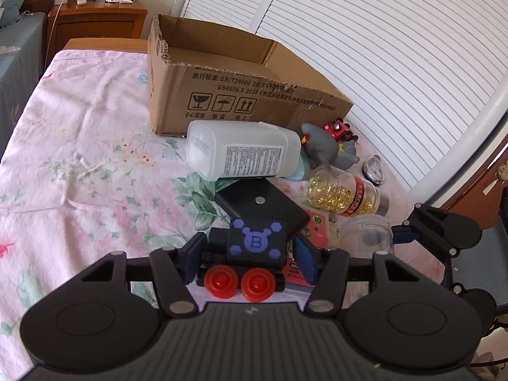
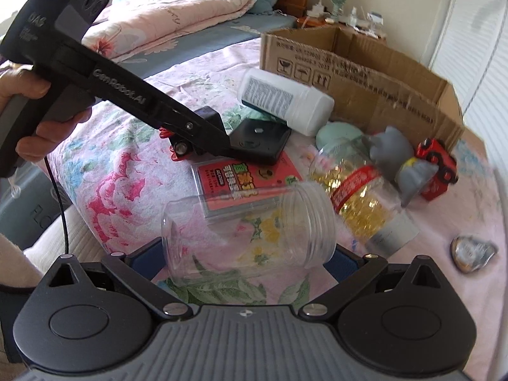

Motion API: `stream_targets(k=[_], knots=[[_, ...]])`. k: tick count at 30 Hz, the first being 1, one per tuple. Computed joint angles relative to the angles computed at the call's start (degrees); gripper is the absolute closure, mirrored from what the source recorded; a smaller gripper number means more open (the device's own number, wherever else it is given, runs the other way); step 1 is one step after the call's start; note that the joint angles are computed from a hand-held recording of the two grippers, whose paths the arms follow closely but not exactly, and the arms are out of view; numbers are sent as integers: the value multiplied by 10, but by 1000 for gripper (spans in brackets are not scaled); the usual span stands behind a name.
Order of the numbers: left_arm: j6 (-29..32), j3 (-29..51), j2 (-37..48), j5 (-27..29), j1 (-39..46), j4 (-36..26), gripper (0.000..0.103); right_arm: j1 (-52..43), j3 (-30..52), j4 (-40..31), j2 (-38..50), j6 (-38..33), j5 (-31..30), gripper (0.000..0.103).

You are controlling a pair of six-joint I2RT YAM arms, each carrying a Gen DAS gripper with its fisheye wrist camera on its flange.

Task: Organize rigid objects
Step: 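Grasp the black toy car with the left tool while the right tool lifts the jar, then carry the toy car into the box and open the left tool while right carries jar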

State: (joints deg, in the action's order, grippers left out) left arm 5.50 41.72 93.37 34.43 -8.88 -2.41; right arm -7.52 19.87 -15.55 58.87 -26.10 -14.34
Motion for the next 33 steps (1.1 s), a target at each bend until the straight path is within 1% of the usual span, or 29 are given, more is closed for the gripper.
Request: stream_targets(k=[2, 4, 8, 10, 14, 17, 27, 33], knots=[[0, 0, -2, -3, 0, -1, 47, 2, 6, -7, -4, -7, 0, 0], [3, -1, -5, -14, -3, -1, 52, 2, 18, -16, 3, -10, -7, 0], [9, 4, -6, -19, -4, -12, 52, 16, 24, -9, 7, -9, 7, 0], [14, 6, -8, -23, -6, -19, 52, 20, 28, -12, 5, -10, 12, 5], [26, 11, -16, -31, -9, -32, 52, 22, 47, -36, 9, -8, 17, 9], [39, 21, -23, -36, -9, -56, 52, 18, 58, -50, 11, -8, 15, 10], [84, 68, -56, -51, -9, -143, 52, -18, 111, -103, -3, -12, -23, 10], [99, 124, -59, -72, -24, -179, 52, -53, 159, -108, 13, -1, -40, 10]])
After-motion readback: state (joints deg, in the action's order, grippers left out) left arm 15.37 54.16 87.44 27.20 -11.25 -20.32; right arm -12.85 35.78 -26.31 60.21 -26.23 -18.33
